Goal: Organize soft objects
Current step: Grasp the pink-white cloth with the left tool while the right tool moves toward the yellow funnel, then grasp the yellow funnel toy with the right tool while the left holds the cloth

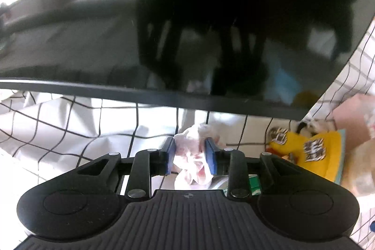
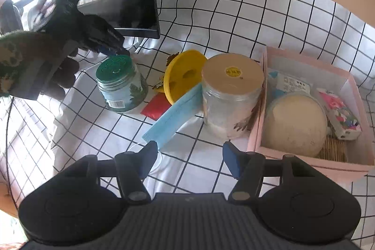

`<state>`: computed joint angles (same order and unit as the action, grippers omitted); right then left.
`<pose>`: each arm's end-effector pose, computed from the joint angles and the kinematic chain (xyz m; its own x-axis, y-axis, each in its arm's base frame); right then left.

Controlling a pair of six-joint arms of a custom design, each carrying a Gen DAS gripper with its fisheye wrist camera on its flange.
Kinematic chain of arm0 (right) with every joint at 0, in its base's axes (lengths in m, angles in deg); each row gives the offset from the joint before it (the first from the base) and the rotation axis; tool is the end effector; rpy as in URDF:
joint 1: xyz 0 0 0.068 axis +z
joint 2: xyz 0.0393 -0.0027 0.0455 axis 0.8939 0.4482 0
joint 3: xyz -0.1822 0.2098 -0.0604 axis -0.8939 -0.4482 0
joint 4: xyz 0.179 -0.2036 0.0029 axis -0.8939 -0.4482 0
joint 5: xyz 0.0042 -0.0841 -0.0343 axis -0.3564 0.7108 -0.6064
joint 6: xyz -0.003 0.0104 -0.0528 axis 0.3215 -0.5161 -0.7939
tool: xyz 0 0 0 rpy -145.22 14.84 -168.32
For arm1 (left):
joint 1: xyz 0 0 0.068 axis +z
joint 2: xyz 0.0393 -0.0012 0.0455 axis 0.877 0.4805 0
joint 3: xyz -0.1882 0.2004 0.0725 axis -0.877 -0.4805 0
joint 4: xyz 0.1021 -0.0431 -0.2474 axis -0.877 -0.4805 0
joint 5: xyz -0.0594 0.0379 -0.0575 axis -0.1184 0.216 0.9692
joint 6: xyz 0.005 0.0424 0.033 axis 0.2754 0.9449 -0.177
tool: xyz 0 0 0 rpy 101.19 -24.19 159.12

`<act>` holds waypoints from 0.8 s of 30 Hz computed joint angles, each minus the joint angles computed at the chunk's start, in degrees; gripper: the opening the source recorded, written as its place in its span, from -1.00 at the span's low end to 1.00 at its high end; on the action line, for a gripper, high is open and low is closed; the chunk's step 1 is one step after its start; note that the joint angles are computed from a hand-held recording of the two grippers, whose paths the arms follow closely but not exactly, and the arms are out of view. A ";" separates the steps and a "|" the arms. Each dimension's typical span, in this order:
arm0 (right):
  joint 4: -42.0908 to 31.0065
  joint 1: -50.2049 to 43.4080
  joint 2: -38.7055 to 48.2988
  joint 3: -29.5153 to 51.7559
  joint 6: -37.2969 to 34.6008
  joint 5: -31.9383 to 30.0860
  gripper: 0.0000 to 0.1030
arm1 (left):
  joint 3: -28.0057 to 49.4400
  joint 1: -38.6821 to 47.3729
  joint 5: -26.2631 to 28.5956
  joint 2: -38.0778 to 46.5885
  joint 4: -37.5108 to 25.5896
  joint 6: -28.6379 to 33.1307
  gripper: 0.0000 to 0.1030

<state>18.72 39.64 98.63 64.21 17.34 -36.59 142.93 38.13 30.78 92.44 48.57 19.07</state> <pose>0.2435 -0.0823 0.1487 -0.5978 -0.3981 -0.6958 -0.6128 0.7865 0.0765 0.3644 -0.1469 0.1861 -0.8575 -0.2600 -0.4440 -0.2589 0.9638 -0.0643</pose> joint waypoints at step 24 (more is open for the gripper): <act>-5.03 7.11 0.82 11.06 9.37 -2.30 -0.02 | -19.15 7.59 12.86 -14.55 15.66 -3.67 -0.67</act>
<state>13.68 46.75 99.45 75.28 26.71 -38.88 123.78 45.72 43.64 77.89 64.23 15.40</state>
